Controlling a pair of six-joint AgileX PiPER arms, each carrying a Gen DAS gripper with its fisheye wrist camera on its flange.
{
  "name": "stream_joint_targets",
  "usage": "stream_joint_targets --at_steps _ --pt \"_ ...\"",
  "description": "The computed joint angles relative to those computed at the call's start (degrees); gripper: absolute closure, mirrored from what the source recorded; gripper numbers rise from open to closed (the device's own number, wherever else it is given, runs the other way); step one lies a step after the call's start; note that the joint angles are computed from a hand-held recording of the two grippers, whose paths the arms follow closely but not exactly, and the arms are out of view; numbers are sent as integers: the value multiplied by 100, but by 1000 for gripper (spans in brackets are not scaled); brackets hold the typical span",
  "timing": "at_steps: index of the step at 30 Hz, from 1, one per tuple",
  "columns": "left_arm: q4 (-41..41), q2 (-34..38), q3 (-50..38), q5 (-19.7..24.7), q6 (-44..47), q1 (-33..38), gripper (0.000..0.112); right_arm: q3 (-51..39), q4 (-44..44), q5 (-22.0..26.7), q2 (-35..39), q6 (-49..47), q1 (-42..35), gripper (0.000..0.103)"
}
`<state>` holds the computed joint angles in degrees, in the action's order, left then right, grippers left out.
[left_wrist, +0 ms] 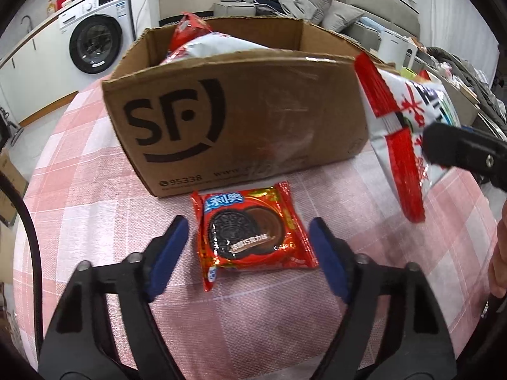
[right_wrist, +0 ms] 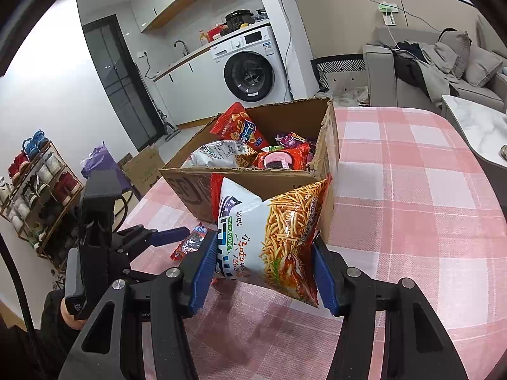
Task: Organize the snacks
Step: 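Lift the noodle bag with right tool while left tool grasps the red Oreo packet, then lift both packets and carry them over the SF box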
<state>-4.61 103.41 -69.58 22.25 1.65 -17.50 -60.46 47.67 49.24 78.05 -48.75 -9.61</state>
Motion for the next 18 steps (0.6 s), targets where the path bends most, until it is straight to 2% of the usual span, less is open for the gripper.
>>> stream_joint_targets --at_steps 3,6,8,16,18 --pt "272 -16 77 -103 -212 -109 56 -2 7 7 0 -4 -4 46" --pt "-101 -85 162 -151 123 -113 63 0 9 -3 -3 -3 -3 46" --pt "-452 -104 165 -142 479 -78 65 -7 10 0 0 -7 -2 46" --pt "-527 -433 378 -248 590 -166 65 -129 89 63 4 -8 -65 46" --pt "-798 -656 566 -288 882 -96 65 -100 150 93 -39 -74 -118 46"
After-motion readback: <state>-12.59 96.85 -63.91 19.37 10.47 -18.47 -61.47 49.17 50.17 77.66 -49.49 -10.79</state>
